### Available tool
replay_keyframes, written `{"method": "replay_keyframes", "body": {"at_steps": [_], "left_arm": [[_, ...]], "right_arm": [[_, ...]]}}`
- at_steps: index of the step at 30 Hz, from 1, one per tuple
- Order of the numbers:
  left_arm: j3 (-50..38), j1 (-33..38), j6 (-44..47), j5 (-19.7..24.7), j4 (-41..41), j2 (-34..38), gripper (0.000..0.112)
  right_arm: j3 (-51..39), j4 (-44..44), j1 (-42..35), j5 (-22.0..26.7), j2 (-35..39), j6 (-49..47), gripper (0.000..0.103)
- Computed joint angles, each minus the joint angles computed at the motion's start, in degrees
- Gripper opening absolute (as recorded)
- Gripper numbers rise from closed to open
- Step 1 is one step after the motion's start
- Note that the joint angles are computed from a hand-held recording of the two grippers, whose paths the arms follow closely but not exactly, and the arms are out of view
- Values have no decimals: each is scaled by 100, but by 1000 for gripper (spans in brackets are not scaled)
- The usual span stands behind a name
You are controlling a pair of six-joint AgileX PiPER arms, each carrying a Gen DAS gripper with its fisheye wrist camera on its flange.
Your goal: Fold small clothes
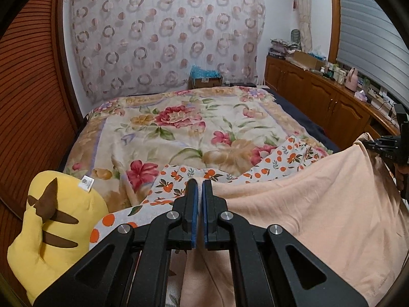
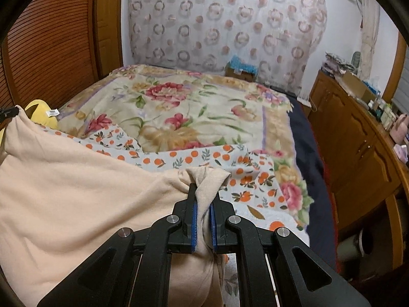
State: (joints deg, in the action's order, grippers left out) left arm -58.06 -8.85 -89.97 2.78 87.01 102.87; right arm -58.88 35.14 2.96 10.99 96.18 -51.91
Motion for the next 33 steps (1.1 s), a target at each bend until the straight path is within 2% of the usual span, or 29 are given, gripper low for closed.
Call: {"method": "replay_keyframes", "body": {"at_steps": [1,3,5,6,8,10,11,13,14,16,18,19,23,26,30,33], "left_arm": [[-26,-14,226,53,-208,18,4],[-54,-56,156,162,-96,49,4],[1,-111,285,215,-220,-30,5],[42,-131,294,250,-222,-75,8],[132,-156,-130,299,207,-163,25],[326,-136,-676,203,758,-382,47],[424,-116,-608,133,693,-509,51],[596,-90,-258,56,315,-711,78],[732,-86,-379,28,421,-856,82],[995,-116,-284,29,319,-1104,82],[1266,-244,-655,242,593,-1334,82],[1433,-325,-938,385,821,-1466,82],[1990,-473,-988,520,683,-1969,82],[2410,-682,-899,759,446,-2360,82],[2896,-1033,-644,1153,-57,-2890,82],[3214,-1202,-381,1333,-542,-3310,82]], "right_arm": [[-59,-135,-1,57,26,150,7],[80,-105,-23,62,-44,160,7],[46,-361,-33,154,-105,508,16],[38,-544,-26,119,-111,737,20],[46,-710,-34,100,-162,953,27],[111,-635,-68,127,-257,904,39],[190,-552,-99,156,-393,830,42],[427,-12,-142,74,-554,309,47],[556,170,-168,107,-697,130,48],[866,809,-206,120,-939,-526,53],[1195,1103,-229,147,-1248,-842,55],[1333,1174,-224,144,-1351,-906,58],[1867,1332,-290,349,-1928,-1064,59],[2224,1090,-318,500,-2379,-885,60],[2605,342,-227,589,-2939,-181,60],[2785,207,-292,780,-3285,-38,60]]}}
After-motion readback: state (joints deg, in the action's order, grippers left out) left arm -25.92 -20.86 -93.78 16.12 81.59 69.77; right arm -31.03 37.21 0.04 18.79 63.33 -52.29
